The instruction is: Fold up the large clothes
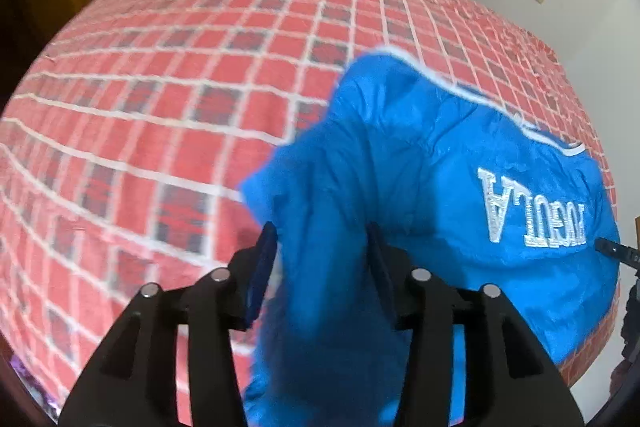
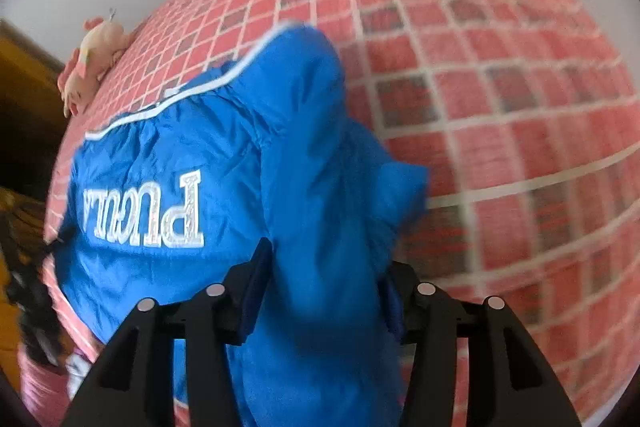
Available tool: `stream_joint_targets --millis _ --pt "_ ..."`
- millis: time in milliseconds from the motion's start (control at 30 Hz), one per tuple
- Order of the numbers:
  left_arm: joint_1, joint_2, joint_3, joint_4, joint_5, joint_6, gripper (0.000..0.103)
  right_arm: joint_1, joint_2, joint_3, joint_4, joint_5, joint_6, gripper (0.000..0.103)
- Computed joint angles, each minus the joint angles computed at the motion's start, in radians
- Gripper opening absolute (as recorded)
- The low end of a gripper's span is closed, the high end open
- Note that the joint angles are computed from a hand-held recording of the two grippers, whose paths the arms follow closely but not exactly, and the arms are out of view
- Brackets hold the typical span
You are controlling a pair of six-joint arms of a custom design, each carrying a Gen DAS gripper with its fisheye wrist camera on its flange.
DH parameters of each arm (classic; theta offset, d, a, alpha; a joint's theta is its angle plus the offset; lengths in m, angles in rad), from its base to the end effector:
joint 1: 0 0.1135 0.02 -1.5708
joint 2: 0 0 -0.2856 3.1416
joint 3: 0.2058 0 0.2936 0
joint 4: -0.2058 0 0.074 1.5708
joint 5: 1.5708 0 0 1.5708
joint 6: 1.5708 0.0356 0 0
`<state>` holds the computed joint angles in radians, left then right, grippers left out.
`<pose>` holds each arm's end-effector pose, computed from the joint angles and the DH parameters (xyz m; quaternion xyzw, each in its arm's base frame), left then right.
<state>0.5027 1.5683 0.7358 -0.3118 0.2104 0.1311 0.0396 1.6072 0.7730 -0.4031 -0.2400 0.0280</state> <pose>0.2683 0.1390 0.1278 -0.1577 0.9593 -0.0319 0.2320 0.3029 0.0205 0.1237 -0.0255 0.9789 0.1235 0.1607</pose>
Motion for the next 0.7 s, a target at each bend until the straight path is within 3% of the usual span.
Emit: stream_joint_targets --millis 133,333,467,700 --pt "0.039 -0.151 -0.022 -0.087 0.027 0.019 0.05 0.007 -0.145 -0.044 -0.054 0.046 -0.013 0.05" --pt "-0.107 -0.296 -0.07 -0.134 -0.014 -0.065 0.05 0.109 -0.272 -0.079 -0.079 0.089 -0.014 0.046" --pt "-0.201 -0.282 -0.111 -0.084 -0.038 -0.103 0.05 0.168 -0.276 -0.119 -0.031 0.151 -0.03 0.045" --pt "-0.227 -0.137 -0.172 0.053 -0.059 -0.086 0.051 0.088 -0.097 -0.154 0.102 0.086 -0.033 0.043"
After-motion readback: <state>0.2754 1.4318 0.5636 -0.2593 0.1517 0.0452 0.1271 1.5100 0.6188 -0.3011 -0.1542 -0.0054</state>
